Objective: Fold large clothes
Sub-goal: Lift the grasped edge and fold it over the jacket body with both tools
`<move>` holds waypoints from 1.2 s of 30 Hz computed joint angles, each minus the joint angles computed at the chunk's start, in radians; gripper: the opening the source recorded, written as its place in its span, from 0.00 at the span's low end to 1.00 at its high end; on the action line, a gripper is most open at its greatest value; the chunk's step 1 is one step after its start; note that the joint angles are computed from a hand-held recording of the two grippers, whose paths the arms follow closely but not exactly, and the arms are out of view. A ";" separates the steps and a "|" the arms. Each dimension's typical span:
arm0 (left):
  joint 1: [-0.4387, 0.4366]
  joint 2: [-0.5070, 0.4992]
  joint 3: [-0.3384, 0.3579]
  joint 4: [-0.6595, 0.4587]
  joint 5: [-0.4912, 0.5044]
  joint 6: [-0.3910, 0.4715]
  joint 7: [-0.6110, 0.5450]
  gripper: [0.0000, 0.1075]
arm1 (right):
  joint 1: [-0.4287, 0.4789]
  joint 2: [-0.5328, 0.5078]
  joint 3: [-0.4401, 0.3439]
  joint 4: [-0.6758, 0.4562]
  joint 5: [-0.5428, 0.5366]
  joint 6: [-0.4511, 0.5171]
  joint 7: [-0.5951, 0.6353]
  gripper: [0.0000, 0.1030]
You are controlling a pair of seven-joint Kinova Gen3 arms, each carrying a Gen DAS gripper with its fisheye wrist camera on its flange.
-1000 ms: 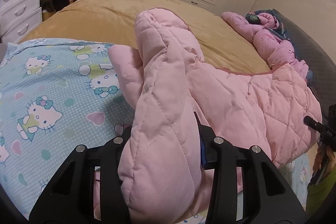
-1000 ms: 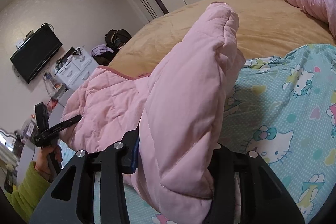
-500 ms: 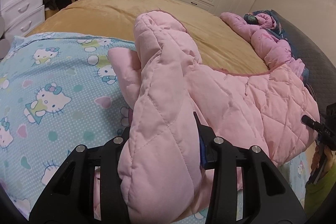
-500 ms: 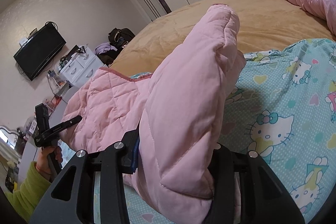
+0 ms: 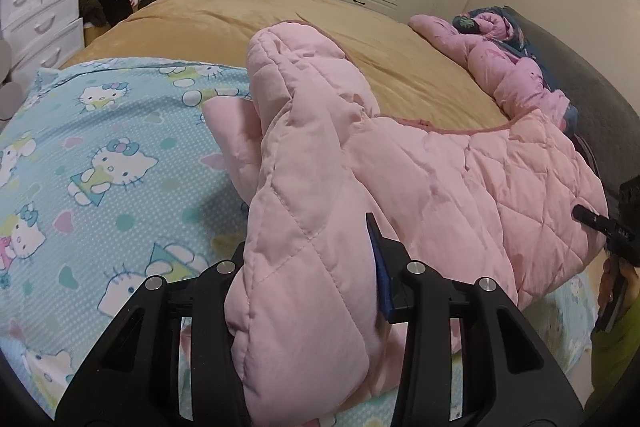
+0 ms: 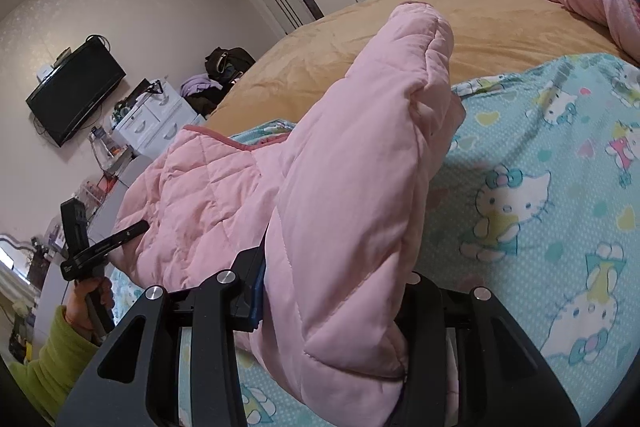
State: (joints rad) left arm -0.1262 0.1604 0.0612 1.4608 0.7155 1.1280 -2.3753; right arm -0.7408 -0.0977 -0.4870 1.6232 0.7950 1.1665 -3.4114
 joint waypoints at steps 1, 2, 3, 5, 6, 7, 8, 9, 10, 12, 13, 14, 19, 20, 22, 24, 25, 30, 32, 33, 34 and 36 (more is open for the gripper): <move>-0.006 -0.004 -0.002 0.005 0.001 0.007 -0.013 0.30 | -0.004 0.001 -0.008 0.000 0.003 0.014 -0.016 0.37; -0.011 -0.007 -0.004 0.010 0.005 0.013 -0.026 0.30 | -0.007 0.002 -0.013 -0.001 0.006 0.023 -0.029 0.38; -0.015 -0.009 -0.006 0.014 0.007 0.016 -0.037 0.30 | -0.014 0.008 -0.022 -0.005 0.012 0.038 -0.044 0.38; -0.025 -0.010 -0.012 0.020 0.014 0.028 -0.060 0.30 | -0.032 0.018 -0.031 -0.013 0.025 0.067 -0.068 0.38; -0.028 -0.011 -0.014 0.023 0.017 0.032 -0.068 0.30 | -0.043 0.029 -0.034 -0.023 0.035 0.081 -0.079 0.38; -0.032 -0.010 -0.017 0.024 0.019 0.039 -0.072 0.30 | -0.057 0.036 -0.035 -0.028 0.044 0.097 -0.089 0.38; -0.040 -0.010 -0.021 0.027 0.024 0.049 -0.083 0.30 | -0.073 0.044 -0.037 -0.035 0.055 0.116 -0.103 0.38; -0.044 -0.010 -0.023 0.028 0.025 0.054 -0.090 0.30 | -0.087 0.049 -0.033 -0.037 0.063 0.126 -0.113 0.38; -0.047 -0.010 -0.025 0.029 0.024 0.060 -0.095 0.30 | -0.102 0.055 -0.032 -0.041 0.072 0.139 -0.124 0.38; -0.051 -0.016 -0.029 0.033 0.020 0.066 -0.105 0.30 | -0.132 0.065 -0.027 -0.044 0.087 0.165 -0.144 0.38; -0.052 -0.021 -0.031 0.038 0.017 0.065 -0.112 0.30 | -0.147 0.072 -0.025 -0.045 0.095 0.175 -0.156 0.38; -0.053 -0.024 -0.033 0.041 0.018 0.066 -0.114 0.30 | -0.159 0.071 -0.020 -0.040 0.098 0.179 -0.165 0.38; -0.058 -0.047 -0.046 0.068 0.023 0.063 -0.132 0.30 | -0.193 0.061 -0.010 -0.014 0.091 0.187 -0.226 0.38; -0.061 -0.050 -0.050 0.070 0.026 0.065 -0.138 0.30 | -0.195 0.054 -0.012 -0.006 0.087 0.182 -0.237 0.38; -0.059 -0.057 -0.053 0.078 0.027 0.061 -0.140 0.30 | -0.192 0.044 -0.012 0.004 0.078 0.171 -0.235 0.38; -0.058 -0.062 -0.057 0.088 0.027 0.056 -0.140 0.30 | -0.187 0.036 -0.018 0.016 0.068 0.167 -0.248 0.38; -0.057 -0.066 -0.059 0.096 0.025 0.051 -0.140 0.30 | -0.184 0.034 -0.023 0.023 0.065 0.165 -0.260 0.38; -0.051 -0.074 -0.066 0.128 0.006 0.026 -0.144 0.30 | -0.164 0.019 -0.035 0.055 0.038 0.162 -0.306 0.40; -0.051 -0.074 -0.067 0.134 0.001 0.022 -0.145 0.30 | -0.159 0.021 -0.041 0.057 0.032 0.169 -0.318 0.41; -0.052 -0.073 -0.068 0.137 0.000 0.020 -0.147 0.30 | -0.158 0.023 -0.041 0.058 0.027 0.171 -0.317 0.41; -0.052 -0.073 -0.069 0.140 0.001 0.019 -0.149 0.30 | -0.158 0.028 -0.043 0.055 0.024 0.179 -0.317 0.42; -0.052 -0.069 -0.069 0.143 -0.003 0.015 -0.147 0.30 | -0.159 0.037 -0.038 0.045 0.012 0.189 -0.312 0.43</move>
